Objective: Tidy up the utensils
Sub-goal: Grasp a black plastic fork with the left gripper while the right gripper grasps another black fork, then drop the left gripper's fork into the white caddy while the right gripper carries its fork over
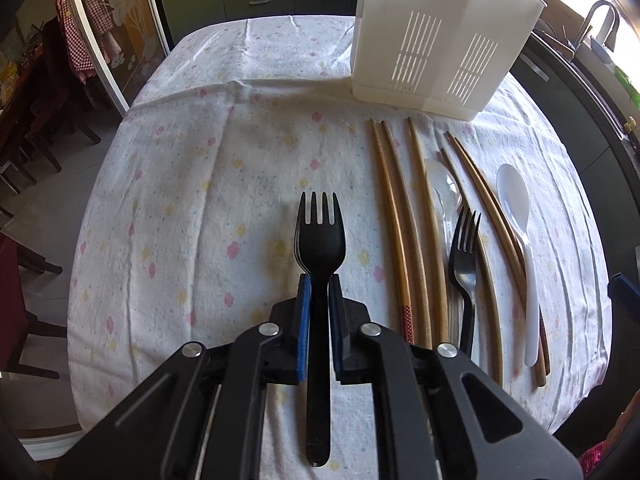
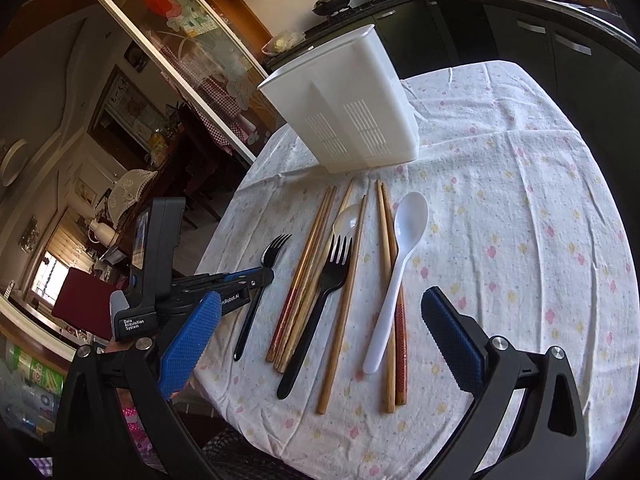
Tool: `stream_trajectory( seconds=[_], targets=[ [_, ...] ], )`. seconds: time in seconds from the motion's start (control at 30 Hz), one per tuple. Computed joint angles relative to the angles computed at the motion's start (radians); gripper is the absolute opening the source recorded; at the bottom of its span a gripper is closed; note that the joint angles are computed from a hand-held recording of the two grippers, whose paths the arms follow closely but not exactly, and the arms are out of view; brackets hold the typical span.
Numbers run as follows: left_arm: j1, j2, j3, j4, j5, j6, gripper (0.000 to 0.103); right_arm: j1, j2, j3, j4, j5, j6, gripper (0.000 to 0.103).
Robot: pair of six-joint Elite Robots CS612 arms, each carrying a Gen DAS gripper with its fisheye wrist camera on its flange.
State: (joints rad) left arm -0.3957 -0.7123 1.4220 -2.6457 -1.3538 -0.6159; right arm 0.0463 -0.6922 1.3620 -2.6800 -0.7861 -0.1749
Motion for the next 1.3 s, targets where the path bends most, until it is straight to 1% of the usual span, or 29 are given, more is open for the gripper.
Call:
stream_trajectory(
  seconds=[0.07,0.17,0.2,0.23,0.27,0.3,0.33,0.43,0.47,0.5,0.6,0.7,0.8,0.97,1.1,1.13,1.17,1.23,1.3],
  targets=[
    [0.003,-0.012,0.02,-0.031,0.012,-0.007,0.009,0.007,0.01,-0.027,0.094,0.035,-0.038,0.099],
    [0.005,-0.028,0.045,-0.07,0.026,-0.003,0.009,0.026,0.031,-0.07,0.185,0.021,-0.054,0.098],
    [0.006,-0.032,0.053,-0.082,0.025,-0.001,0.009,0.032,0.04,-0.088,0.227,0.016,-0.065,0.089],
    [0.007,-0.036,0.058,-0.091,0.022,0.003,0.009,0.036,0.049,-0.102,0.251,0.019,-0.057,0.082],
    [0.007,-0.039,0.064,-0.099,0.021,0.007,0.009,0.042,0.056,-0.113,0.262,0.013,-0.045,0.067],
    [0.007,-0.041,0.069,-0.107,0.019,0.009,0.009,0.048,0.061,-0.121,0.263,-0.008,-0.036,0.057],
    [0.008,-0.043,0.075,-0.117,0.016,0.01,0.009,0.055,0.064,-0.127,0.259,-0.033,-0.028,0.055],
    [0.012,-0.045,0.083,-0.134,0.003,0.014,0.009,0.073,0.074,-0.142,0.261,-0.101,-0.021,0.052],
    [0.013,-0.046,0.086,-0.14,0.001,0.015,0.009,0.08,0.075,-0.143,0.249,-0.134,-0.014,0.048],
    [0.013,-0.046,0.089,-0.145,0.001,0.017,0.009,0.086,0.077,-0.144,0.233,-0.167,-0.007,0.042],
    [0.014,-0.052,0.103,-0.168,0.002,0.022,0.009,0.098,0.085,-0.149,0.207,-0.223,0.012,0.029],
    [0.015,-0.054,0.109,-0.183,0.0,0.027,0.009,0.111,0.094,-0.158,0.192,-0.272,0.021,0.022],
    [0.017,-0.056,0.113,-0.193,-0.002,0.031,0.009,0.119,0.1,-0.158,0.162,-0.303,0.038,0.018],
    [0.016,-0.06,0.12,-0.207,0.0,0.036,0.009,0.123,0.105,-0.164,0.144,-0.328,0.036,0.017],
    [0.013,-0.063,0.124,-0.216,0.003,0.044,0.009,0.134,0.104,-0.162,0.116,-0.381,0.017,0.018],
    [0.012,-0.064,0.126,-0.219,0.004,0.047,0.009,0.135,0.102,-0.155,0.103,-0.389,0.013,0.017],
    [0.012,-0.064,0.125,-0.218,0.005,0.049,0.009,0.135,0.099,-0.148,0.09,-0.396,0.014,0.013],
    [0.011,-0.065,0.125,-0.217,0.009,0.053,0.009,0.136,0.096,-0.132,0.045,-0.404,0.018,0.01],
    [0.011,-0.065,0.123,-0.212,0.014,0.054,0.009,0.133,0.086,-0.108,-0.006,-0.398,0.017,0.009]
  ],
)
